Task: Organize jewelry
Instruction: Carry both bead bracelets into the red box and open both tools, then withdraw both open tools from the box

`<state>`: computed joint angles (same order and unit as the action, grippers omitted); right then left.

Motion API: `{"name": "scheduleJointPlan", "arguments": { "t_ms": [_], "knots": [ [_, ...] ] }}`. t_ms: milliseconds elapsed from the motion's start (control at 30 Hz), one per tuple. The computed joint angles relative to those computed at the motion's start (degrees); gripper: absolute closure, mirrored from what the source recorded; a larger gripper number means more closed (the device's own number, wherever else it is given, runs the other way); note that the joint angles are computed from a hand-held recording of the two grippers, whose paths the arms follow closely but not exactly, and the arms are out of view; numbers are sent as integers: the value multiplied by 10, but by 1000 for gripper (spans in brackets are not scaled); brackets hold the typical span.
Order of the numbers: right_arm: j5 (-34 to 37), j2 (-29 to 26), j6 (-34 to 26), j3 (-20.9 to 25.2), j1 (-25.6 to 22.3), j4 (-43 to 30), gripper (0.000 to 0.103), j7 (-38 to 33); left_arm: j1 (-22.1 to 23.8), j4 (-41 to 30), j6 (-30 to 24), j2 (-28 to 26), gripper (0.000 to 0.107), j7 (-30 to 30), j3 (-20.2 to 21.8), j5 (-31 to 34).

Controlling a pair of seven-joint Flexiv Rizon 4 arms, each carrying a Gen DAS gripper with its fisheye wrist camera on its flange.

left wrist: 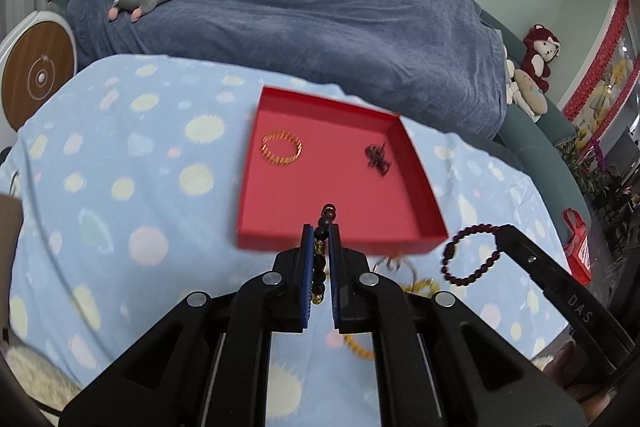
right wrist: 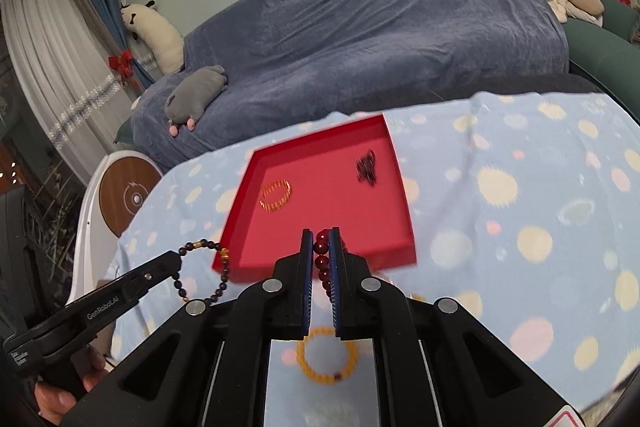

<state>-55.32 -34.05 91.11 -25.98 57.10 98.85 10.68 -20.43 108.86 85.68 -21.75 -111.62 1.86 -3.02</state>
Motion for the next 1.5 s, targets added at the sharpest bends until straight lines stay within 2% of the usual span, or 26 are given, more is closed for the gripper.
{"name": "scheduleJointPlan", "arguments": {
  "t_ms": [133, 200, 333, 467, 700, 767, 800, 833, 867, 933, 1033, 1233, 1500],
  "knots": [
    [47, -43, -45, 91, -73, -90, 96, -88, 21, -59, -11, -39, 100, 24, -23, -19],
    [73, -66, -64, 126, -99, -128, 95, -126, 17, -90, -24, -60, 100, 29, -17, -21],
    [135, -116, -92, 184, -136, -196, 95, -195, 31, -131, -39, -98, 100, 48, -30, -39],
    [187, -155, -125, 225, -158, -248, 95, -254, 27, -164, -61, -131, 100, 52, -20, -44],
    [250, -201, -189, 248, -167, -312, 95, -336, 37, -192, -83, -166, 100, 58, -18, -48],
    [257, -205, -202, 239, -162, -318, 95, -346, 30, -197, -87, -171, 99, 51, -6, -43],
    [255, -203, -200, 222, -154, -312, 91, -339, 27, -197, -81, -172, 99, 49, -2, -39],
    [251, -197, -200, 207, -146, -303, 87, -331, 24, -199, -79, -175, 94, 46, 4, -35],
    [246, -191, -195, 194, -140, -293, 85, -321, 17, -200, -76, -175, 83, 38, 15, -28],
    [235, -179, -178, 170, -129, -270, 74, -297, 0, -198, -70, -173, 67, 14, 40, -15],
    [219, -159, -148, 144, -116, -232, 72, -261, -1, -181, -57, -160, 60, -3, 43, -9],
    [187, -109, -100, 101, -83, -144, 72, -198, -13, -133, -35, -121, 56, -26, 57, 13],
    [129, -43, -64, 53, -25, -16, 72, -127, -31, -27, -13, -56, 55, -60, 64, 34]
  ]
}}
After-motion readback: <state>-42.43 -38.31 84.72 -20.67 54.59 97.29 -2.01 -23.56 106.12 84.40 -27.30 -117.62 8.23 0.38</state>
